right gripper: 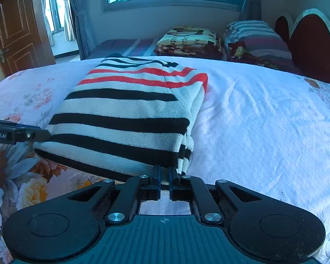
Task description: Fold small clothes
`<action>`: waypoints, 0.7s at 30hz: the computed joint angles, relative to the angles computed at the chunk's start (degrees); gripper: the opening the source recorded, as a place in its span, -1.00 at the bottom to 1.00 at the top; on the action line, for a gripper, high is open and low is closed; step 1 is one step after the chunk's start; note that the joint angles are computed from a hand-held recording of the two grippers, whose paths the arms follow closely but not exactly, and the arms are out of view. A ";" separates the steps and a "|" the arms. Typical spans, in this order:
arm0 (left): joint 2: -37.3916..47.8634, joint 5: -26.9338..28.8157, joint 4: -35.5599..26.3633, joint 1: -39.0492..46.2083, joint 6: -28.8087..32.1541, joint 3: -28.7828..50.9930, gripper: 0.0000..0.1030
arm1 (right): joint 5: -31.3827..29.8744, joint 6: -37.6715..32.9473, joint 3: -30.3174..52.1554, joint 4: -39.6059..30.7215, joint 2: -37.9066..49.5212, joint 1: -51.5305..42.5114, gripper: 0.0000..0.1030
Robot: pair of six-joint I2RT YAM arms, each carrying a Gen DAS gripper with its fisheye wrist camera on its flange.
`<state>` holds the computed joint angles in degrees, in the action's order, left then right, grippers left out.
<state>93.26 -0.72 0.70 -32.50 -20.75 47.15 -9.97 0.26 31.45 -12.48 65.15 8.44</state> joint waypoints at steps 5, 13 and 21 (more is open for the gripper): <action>-0.96 -1.77 -0.51 -0.44 1.02 -1.12 0.34 | -1.92 -0.22 -0.06 0.83 1.29 -1.91 -0.89; -0.11 0.52 1.16 3.40 -1.17 6.03 0.59 | -6.88 9.30 4.35 6.50 1.56 -7.37 0.38; 16.97 8.11 -8.50 6.64 -3.58 24.79 0.64 | -17.77 17.14 19.72 6.41 23.29 -12.52 0.38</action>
